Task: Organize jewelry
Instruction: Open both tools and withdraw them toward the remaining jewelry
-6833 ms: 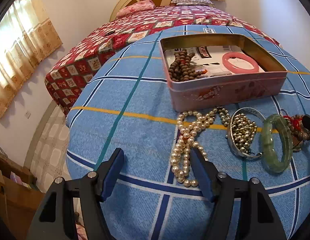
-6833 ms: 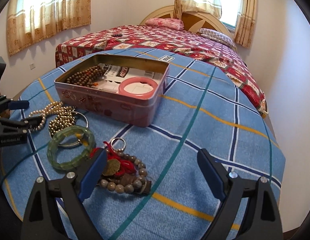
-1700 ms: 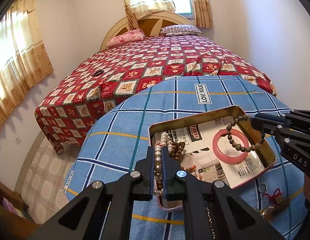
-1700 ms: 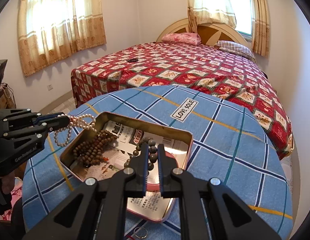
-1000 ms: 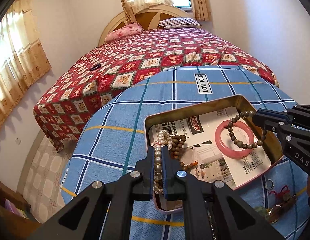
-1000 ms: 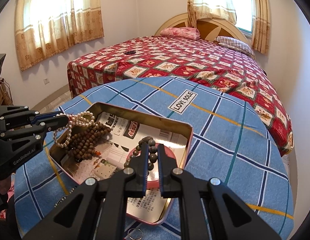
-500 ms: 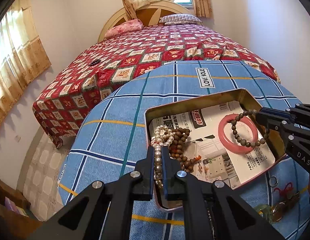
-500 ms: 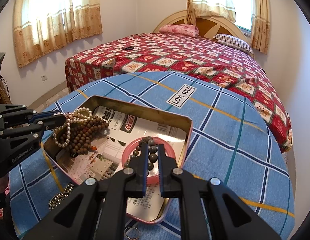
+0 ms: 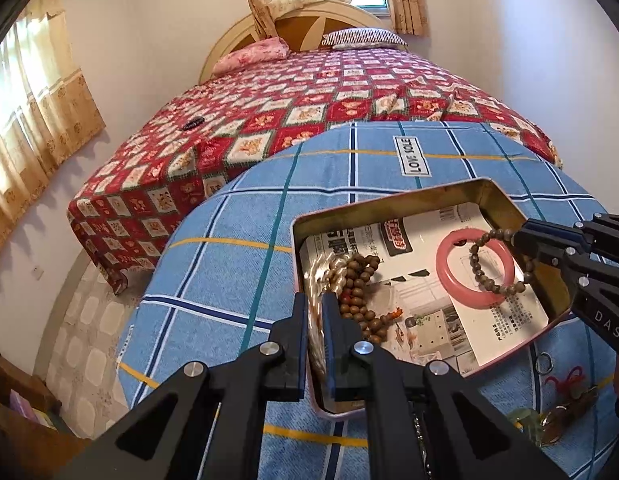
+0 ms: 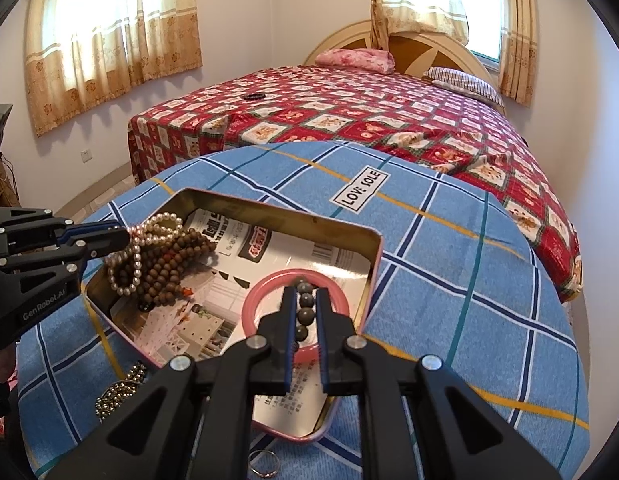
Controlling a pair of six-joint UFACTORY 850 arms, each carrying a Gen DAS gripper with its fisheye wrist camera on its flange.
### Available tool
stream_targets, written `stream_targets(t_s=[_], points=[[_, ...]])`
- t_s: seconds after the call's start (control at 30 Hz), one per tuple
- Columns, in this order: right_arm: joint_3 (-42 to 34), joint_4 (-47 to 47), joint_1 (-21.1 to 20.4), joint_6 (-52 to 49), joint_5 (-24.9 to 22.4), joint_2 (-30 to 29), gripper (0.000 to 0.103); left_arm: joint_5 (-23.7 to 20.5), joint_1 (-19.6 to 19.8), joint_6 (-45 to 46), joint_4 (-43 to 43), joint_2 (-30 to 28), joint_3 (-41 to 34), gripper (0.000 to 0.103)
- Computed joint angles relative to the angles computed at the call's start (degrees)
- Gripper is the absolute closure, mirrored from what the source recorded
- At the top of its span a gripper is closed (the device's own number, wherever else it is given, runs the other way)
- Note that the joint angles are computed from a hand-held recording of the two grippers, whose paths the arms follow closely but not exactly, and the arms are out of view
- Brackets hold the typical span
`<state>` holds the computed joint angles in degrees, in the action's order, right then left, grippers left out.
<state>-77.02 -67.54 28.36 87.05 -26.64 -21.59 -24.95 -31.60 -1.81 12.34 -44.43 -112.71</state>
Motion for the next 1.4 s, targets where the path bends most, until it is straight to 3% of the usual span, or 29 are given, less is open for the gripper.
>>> stream_targets(t_s=[0.03,0.07,0.1,0.13,0.17,0.2,0.43,0.67,0.87,0.97,1.23,1.4], points=[[0.2,-0.2,0.0,0.4,0.0,0.2,0.087,0.1,-0.1,-1.1,1.3,0.2,0.2,0.095],[0.3,-0.6,0.1,0.8,-0.3,0.3,0.084,0.2,-0.2,-2.9,3.1,0.5,0.6,0.086],[0.5,-1.1,0.2,1.4,-0.4,0.5,0.07,0.2,-0.4,-4.6,4.8,0.9,1.0,0.065],[0.7,-1.7,0.3,2.3,-0.6,0.6,0.046,1.0,-0.6,-7.8,8.0,1.6,2.0,0.052],[1.2,-3.4,0.6,4.3,-1.1,0.9,0.036,2.3,-0.7,-12.2,12.5,2.6,3.7,0.03],[1.7,-5.6,1.0,6.6,-2.2,1.4,0.029,3.8,-0.8,-15.5,15.8,3.8,5.5,0.024],[6.4,-4.1,2.9,8.1,-5.8,5.4,0.026,7.4,-0.9,-16.4,16.0,11.5,17.0,0.024],[13.2,-1.8,6.3,10.3,-9.3,9.1,0.019,7.8,-2.9,-12.2,12.1,15.9,26.0,0.024],[15.1,-1.1,8.0,10.3,-10.6,9.8,0.017,7.3,-4.7,-10.8,11.4,15.1,25.9,0.024],[15.3,-1.1,7.7,10.1,-9.7,9.8,0.015,5.0,-5.7,-20.3,22.8,13.5,25.1,0.024],[15.6,0.2,7.6,9.3,-8.3,9.0,0.015,2.1,-3.9,-29.0,32.6,11.7,23.9,0.02],[15.5,0.6,7.4,9.1,-8.6,8.9,0.015,0.4,-2.7,-28.3,30.8,10.7,22.5,0.02]])
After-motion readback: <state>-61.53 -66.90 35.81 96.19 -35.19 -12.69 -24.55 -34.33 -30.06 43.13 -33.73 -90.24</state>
